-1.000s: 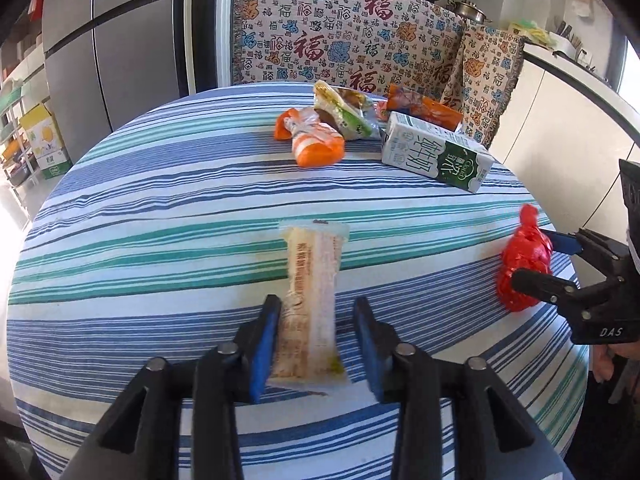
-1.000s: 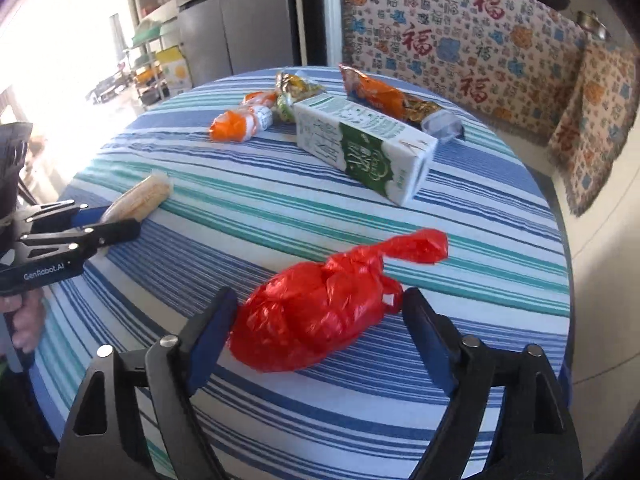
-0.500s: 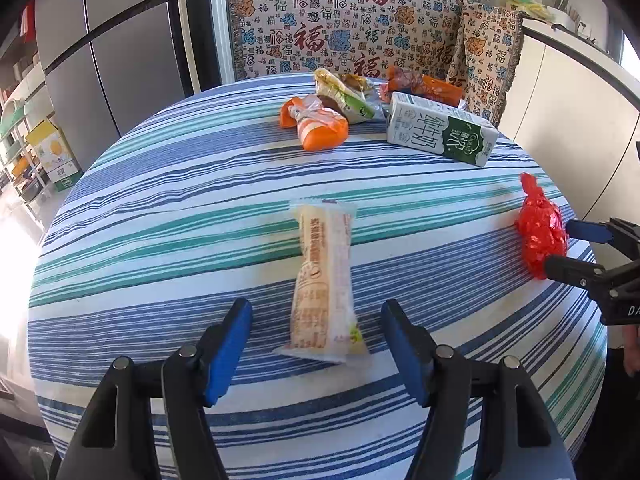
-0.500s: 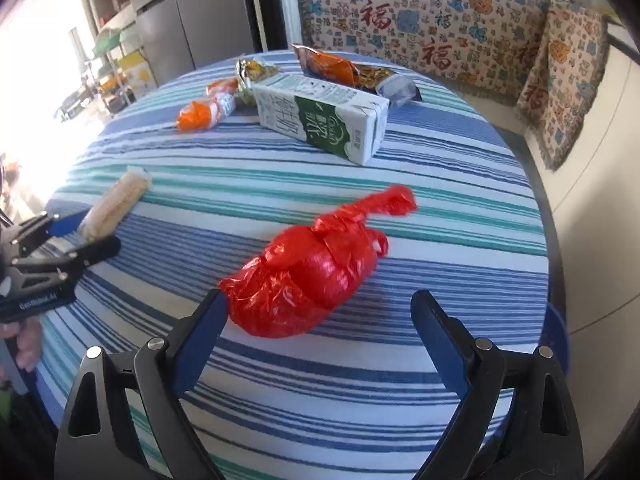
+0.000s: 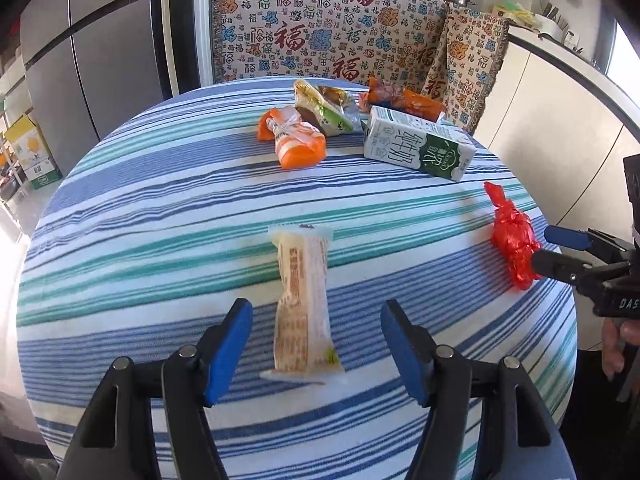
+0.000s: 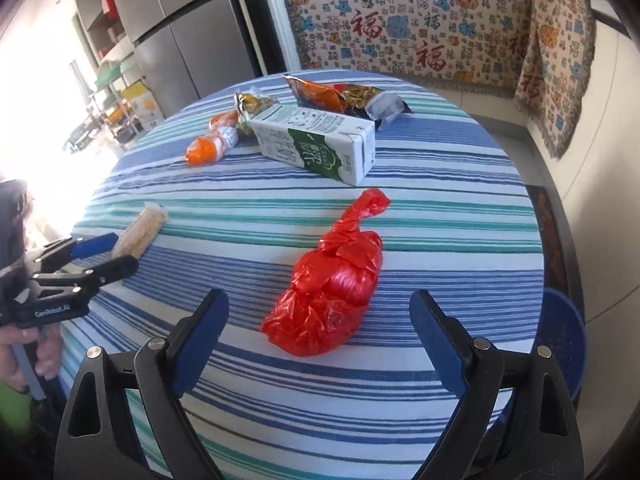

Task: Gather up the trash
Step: 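Carry wrapper and red bag to the blue wastebasket and open both grippers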

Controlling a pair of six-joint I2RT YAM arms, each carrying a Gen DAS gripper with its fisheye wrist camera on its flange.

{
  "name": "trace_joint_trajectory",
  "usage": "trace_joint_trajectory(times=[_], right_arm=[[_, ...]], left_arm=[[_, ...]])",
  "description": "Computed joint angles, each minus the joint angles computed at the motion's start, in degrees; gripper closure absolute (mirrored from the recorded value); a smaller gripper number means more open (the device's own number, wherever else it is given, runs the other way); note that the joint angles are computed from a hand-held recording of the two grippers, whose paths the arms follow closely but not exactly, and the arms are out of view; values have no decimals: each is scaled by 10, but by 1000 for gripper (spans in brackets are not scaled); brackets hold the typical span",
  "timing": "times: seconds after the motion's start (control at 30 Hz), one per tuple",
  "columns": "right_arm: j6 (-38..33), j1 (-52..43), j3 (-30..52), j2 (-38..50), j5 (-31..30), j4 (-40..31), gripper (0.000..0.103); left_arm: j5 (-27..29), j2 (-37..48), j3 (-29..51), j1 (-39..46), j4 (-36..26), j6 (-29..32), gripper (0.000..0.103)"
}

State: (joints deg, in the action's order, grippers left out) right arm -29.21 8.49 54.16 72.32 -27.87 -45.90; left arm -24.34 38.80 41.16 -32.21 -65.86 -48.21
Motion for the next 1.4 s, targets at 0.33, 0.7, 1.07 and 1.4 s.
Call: trace_joint_trajectory(times=[0.33, 0.7, 1.07, 1.4], right_arm=[[-39, -57, 17, 8, -38, -33, 68], [-95, -126, 37, 9, -88, -81, 68], [-149, -206, 62, 33, -108, -108, 68], [-197, -315, 151, 105, -128, -150, 68]], left_arm=[[39, -21, -12, 30, 16, 13, 83], [-14, 58, 30, -98, 62, -68, 83], [-7, 195, 73, -138, 172, -61, 83], [21, 337, 161, -151, 261, -7, 83]])
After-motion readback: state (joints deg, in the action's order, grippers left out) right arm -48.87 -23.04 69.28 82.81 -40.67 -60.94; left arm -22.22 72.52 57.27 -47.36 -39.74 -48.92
